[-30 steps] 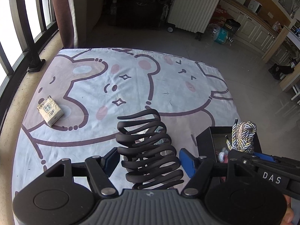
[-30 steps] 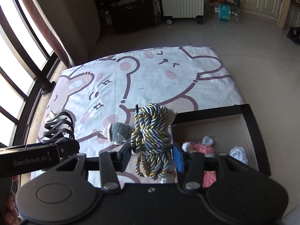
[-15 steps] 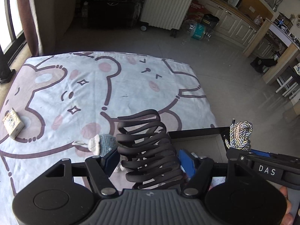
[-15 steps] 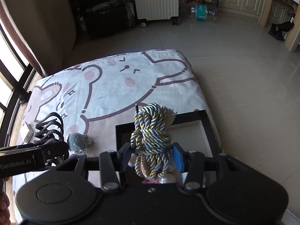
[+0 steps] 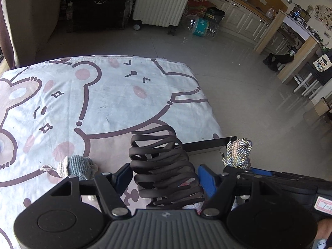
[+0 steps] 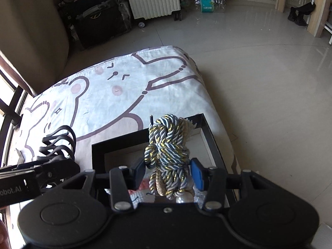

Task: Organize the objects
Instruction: 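Carry the hair clip with the left tool while the right tool carries the rope toy over the black box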

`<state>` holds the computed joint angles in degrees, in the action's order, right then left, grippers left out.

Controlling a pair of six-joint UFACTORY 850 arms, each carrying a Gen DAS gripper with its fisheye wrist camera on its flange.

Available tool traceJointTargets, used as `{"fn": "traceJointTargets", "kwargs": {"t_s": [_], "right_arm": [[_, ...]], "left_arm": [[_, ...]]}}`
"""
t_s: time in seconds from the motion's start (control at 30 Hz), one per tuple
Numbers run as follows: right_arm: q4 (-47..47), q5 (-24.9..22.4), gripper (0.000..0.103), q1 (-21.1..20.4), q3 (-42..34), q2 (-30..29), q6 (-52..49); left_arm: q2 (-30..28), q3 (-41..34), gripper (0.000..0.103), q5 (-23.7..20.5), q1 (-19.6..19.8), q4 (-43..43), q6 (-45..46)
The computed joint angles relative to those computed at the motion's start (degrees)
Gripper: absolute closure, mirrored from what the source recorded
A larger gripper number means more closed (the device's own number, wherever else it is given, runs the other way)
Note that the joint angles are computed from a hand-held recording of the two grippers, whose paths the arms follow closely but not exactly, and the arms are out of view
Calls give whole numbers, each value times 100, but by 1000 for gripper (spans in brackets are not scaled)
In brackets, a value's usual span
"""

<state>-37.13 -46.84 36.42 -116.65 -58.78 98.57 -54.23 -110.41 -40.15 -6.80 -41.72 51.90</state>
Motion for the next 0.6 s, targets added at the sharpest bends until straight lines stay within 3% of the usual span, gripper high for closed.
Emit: {"fn": "traceJointTargets", "kwargs": {"t_s": [0.47, 0.53, 0.6], "right_arm": [[568, -5, 53, -162, -803, -772, -1000], [582, -269, 38, -143, -1008, -892, -1070], [539, -283, 38, -143, -937, -839, -994]], "left_arm": [[-405, -546, 33, -212, -25, -12, -238], [-435, -577, 33, -236, -32, -48, -221], [-457, -586, 33, -246, -44, -113, -180]]}}
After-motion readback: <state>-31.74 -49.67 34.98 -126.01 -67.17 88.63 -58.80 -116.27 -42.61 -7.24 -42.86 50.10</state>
